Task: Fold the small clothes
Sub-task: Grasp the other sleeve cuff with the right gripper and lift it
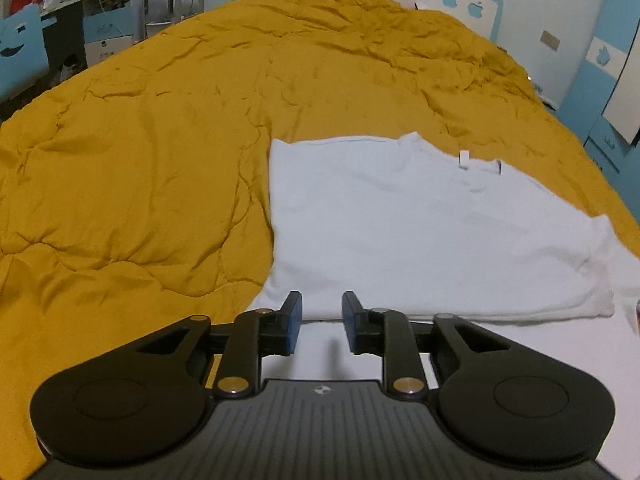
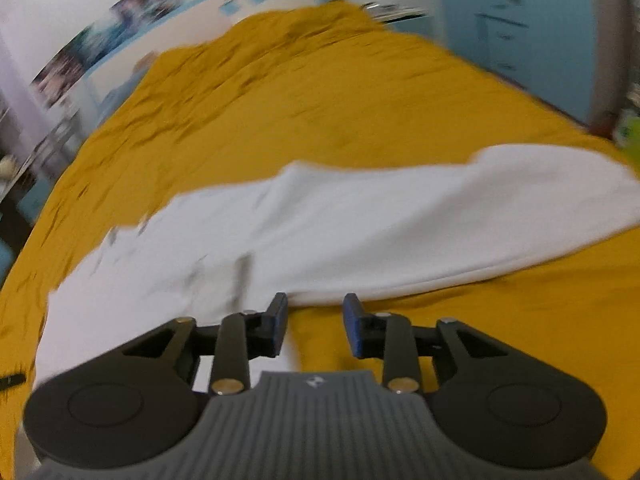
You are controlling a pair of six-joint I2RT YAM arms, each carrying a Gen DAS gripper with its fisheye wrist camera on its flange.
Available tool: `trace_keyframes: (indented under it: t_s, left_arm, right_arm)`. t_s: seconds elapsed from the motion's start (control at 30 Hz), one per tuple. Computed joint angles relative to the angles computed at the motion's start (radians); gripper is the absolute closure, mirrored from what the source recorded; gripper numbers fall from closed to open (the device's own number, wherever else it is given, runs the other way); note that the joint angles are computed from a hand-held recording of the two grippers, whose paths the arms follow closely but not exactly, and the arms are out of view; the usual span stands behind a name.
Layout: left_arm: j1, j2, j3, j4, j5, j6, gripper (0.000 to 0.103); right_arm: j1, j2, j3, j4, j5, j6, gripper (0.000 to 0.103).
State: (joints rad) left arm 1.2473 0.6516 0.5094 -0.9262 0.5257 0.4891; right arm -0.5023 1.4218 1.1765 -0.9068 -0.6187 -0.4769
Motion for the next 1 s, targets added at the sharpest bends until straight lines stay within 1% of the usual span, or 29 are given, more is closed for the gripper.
trace_keyframes:
  t_s: [0.07, 0.13, 0.2, 0.23, 0.3, 0.33, 0.47, 0.53, 0.6, 0.67, 0.7, 0.77, 0.8, 0.83, 0.87, 0.9, 0.93, 0.97, 1.0]
  left_arm:
    - [-0.042, -0.036, -0.009, 0.010, -0.035, -0.047, 0.071]
    - [-0.074, -0.047, -0.018, 0.026, -0.059, -0.082, 0.071]
    - [-0.107, -0.044, -0.022, 0.043, -0.084, -0.129, 0.070]
    - [-0.129, -0.047, -0.024, 0.052, -0.099, -0.157, 0.070]
    - [-0.171, -0.051, -0.030, 0.069, -0.129, -0.207, 0.070]
    - [-0.199, -0.059, -0.035, 0.074, -0.149, -0.236, 0.070]
    - [-0.250, -0.063, -0.044, 0.086, -0.198, -0.279, 0.069]
    - [-0.271, -0.065, -0.052, 0.093, -0.224, -0.295, 0.069]
    - [-0.273, -0.057, -0.060, 0.102, -0.224, -0.301, 0.068]
    - [-0.275, -0.057, -0.069, 0.107, -0.217, -0.301, 0.066]
    - [-0.286, -0.057, -0.074, 0.115, -0.225, -0.309, 0.065]
    - [-0.311, -0.055, -0.084, 0.130, -0.252, -0.326, 0.064]
    - [-0.319, -0.048, -0.086, 0.137, -0.260, -0.333, 0.064]
    - [-0.317, -0.038, -0.089, 0.145, -0.262, -0.332, 0.064]
    - [-0.315, -0.030, -0.093, 0.154, -0.262, -0.331, 0.064]
    - [-0.307, -0.022, -0.095, 0.162, -0.260, -0.328, 0.064]
    - [-0.299, -0.015, -0.098, 0.167, -0.255, -0.325, 0.064]
    - [-0.291, -0.014, -0.101, 0.171, -0.248, -0.325, 0.064]
    - [-0.275, -0.007, -0.102, 0.175, -0.233, -0.317, 0.064]
  right_arm:
    - [-0.103, 0.082, 0.122, -0.048, 0.001, -0.041, 0.071]
    - [-0.181, 0.164, 0.240, -0.064, 0.020, -0.053, 0.065]
    - [-0.242, 0.252, 0.353, -0.070, 0.029, -0.027, 0.056]
    - [-0.267, 0.300, 0.411, -0.073, 0.030, -0.010, 0.054]
    - [-0.300, 0.382, 0.498, -0.062, 0.034, 0.024, 0.044]
    - [-0.307, 0.431, 0.544, -0.051, 0.043, 0.054, 0.043]
    - [-0.330, 0.592, 0.664, 0.004, 0.079, 0.183, 0.043]
    - [-0.315, 0.677, 0.728, 0.015, 0.082, 0.282, 0.043]
    - [-0.301, 0.757, 0.800, -0.001, 0.089, 0.350, 0.042]
    - [-0.288, 0.819, 0.839, 0.000, 0.094, 0.409, 0.042]
    - [-0.281, 0.830, 0.832, 0.024, 0.097, 0.438, 0.038]
    - [-0.258, 0.833, 0.795, 0.101, 0.105, 0.493, 0.036]
    - [-0.245, 0.823, 0.758, 0.149, 0.113, 0.512, 0.037]
    - [-0.226, 0.808, 0.719, 0.199, 0.125, 0.531, 0.040]
    - [-0.209, 0.800, 0.699, 0.230, 0.141, 0.540, 0.052]
    - [-0.186, 0.798, 0.689, 0.255, 0.171, 0.545, 0.066]
    - [-0.163, 0.806, 0.696, 0.267, 0.210, 0.538, 0.072]
    - [-0.147, 0.798, 0.682, 0.286, 0.239, 0.525, 0.087]
    - [-0.133, 0.780, 0.657, 0.309, 0.261, 0.507, 0.089]
